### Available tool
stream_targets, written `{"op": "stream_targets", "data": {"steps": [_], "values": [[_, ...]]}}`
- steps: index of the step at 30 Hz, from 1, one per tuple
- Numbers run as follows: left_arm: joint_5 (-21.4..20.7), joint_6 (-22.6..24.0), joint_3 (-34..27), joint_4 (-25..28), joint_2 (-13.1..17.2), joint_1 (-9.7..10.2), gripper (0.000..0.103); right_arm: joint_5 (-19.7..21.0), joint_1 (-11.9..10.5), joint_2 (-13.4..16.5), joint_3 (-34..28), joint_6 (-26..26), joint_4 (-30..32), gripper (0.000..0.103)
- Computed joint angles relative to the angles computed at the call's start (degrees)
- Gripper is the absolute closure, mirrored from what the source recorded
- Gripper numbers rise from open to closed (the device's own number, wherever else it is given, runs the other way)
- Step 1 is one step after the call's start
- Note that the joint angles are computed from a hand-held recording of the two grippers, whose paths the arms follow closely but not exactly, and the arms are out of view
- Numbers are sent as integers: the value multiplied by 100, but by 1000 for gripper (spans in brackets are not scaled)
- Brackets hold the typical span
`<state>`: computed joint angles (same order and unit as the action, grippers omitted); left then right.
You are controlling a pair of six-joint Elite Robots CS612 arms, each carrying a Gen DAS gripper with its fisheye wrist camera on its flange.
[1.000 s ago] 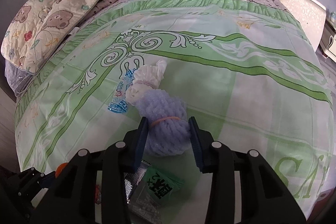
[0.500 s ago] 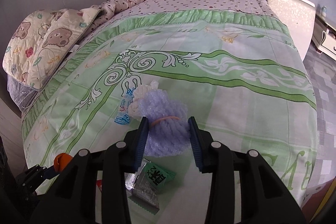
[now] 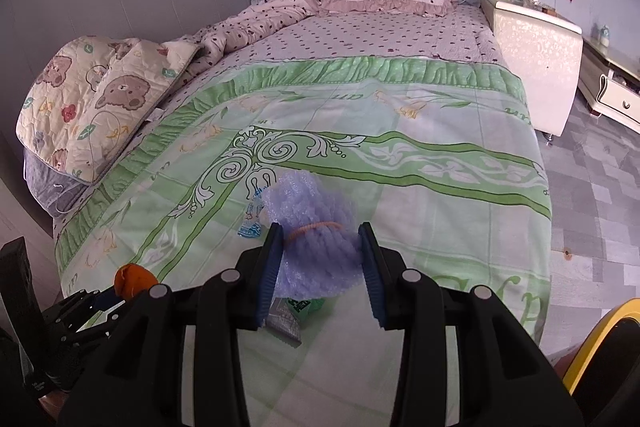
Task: Collect trash
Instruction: 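Carry the orange cloth and purple mesh ball over the yellow bin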
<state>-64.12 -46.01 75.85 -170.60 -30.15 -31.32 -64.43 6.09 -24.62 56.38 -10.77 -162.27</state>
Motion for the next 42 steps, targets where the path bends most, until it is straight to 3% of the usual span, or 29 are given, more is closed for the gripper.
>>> {"op": "stream_targets", "data": {"steps": [13,25,42], "values": [[565,238,59,-14,-306,-184,62,150,-287,-657,997,223,-804,66],[424,691,-365,-77,-241,-354,62,176,-613,-974,1498,398,-1230,66],[13,1457,-1390,102,164,-583,62,48,-1126,-1219,1932,650,-1600,66]]}}
